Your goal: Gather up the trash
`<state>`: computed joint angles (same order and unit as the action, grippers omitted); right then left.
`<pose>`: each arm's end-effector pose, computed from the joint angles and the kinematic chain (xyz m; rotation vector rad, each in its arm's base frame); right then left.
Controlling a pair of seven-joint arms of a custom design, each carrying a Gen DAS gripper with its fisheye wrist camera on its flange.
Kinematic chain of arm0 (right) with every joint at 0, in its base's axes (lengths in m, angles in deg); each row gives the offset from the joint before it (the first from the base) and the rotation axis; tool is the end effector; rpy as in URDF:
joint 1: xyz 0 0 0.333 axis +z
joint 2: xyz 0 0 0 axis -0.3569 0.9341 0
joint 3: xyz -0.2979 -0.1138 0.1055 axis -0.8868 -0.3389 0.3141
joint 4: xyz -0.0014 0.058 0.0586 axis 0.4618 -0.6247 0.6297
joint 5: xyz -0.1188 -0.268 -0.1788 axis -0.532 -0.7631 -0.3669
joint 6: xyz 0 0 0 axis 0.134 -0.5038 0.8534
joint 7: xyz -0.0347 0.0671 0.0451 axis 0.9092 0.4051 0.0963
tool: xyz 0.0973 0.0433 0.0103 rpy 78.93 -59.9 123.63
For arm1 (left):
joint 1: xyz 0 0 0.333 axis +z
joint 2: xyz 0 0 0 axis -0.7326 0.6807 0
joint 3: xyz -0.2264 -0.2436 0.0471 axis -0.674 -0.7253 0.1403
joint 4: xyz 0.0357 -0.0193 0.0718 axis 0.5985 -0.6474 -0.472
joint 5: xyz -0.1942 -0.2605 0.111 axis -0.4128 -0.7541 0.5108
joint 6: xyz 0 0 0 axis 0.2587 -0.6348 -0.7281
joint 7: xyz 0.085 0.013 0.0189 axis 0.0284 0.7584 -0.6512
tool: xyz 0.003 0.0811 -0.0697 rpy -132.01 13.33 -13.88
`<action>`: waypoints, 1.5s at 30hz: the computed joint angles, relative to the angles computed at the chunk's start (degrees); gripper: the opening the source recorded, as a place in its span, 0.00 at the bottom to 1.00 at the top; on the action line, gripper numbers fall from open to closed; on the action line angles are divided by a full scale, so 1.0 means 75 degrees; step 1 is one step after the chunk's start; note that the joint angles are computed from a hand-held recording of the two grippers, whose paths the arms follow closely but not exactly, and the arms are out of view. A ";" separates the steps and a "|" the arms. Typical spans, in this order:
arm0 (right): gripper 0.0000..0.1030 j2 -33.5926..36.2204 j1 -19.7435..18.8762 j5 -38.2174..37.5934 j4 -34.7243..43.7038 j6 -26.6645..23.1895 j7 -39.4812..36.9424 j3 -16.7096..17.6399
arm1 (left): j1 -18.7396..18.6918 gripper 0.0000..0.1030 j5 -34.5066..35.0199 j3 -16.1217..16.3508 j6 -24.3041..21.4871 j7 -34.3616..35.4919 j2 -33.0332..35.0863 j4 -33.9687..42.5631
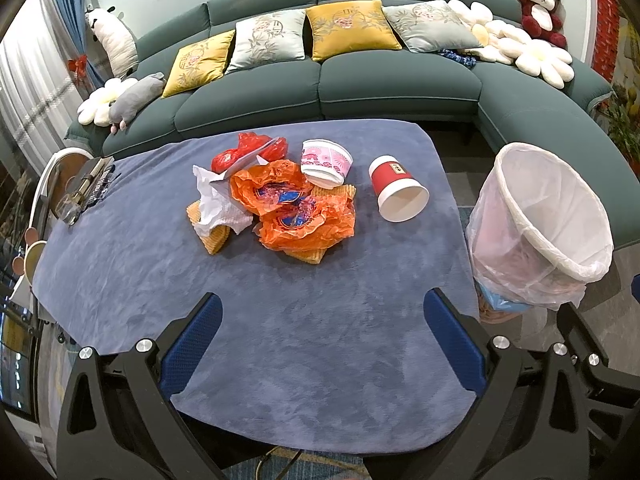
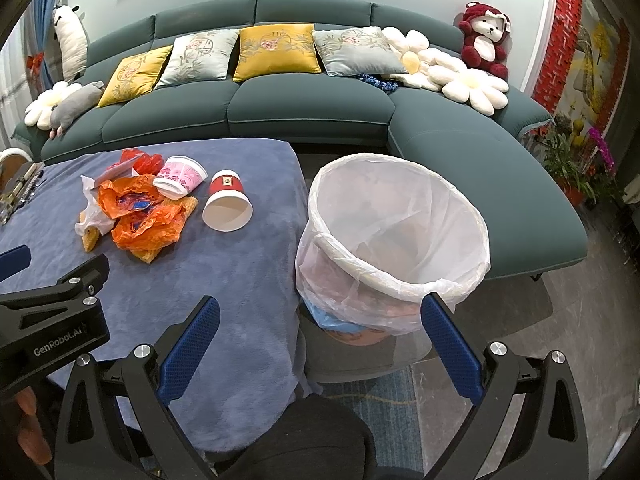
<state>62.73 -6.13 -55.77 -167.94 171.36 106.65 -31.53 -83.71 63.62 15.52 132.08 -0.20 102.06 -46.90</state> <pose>0.4556 0.2131 0.6115 -1.7994 1.8965 -0.7887 0.4746 -0.4377 0.6204 -1.8102 1.7956 -0.4507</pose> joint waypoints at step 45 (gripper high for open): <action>0.93 0.4433 0.1389 0.0536 0.4898 -0.0092 -0.1133 -0.1171 | 0.1851 0.93 -0.0521 0.0576 0.1529 0.0445 0.0288 -0.0943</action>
<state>95.98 4.29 -51.75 -131.20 170.67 98.15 -40.31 -69.82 59.71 19.85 143.55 3.14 104.22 -53.97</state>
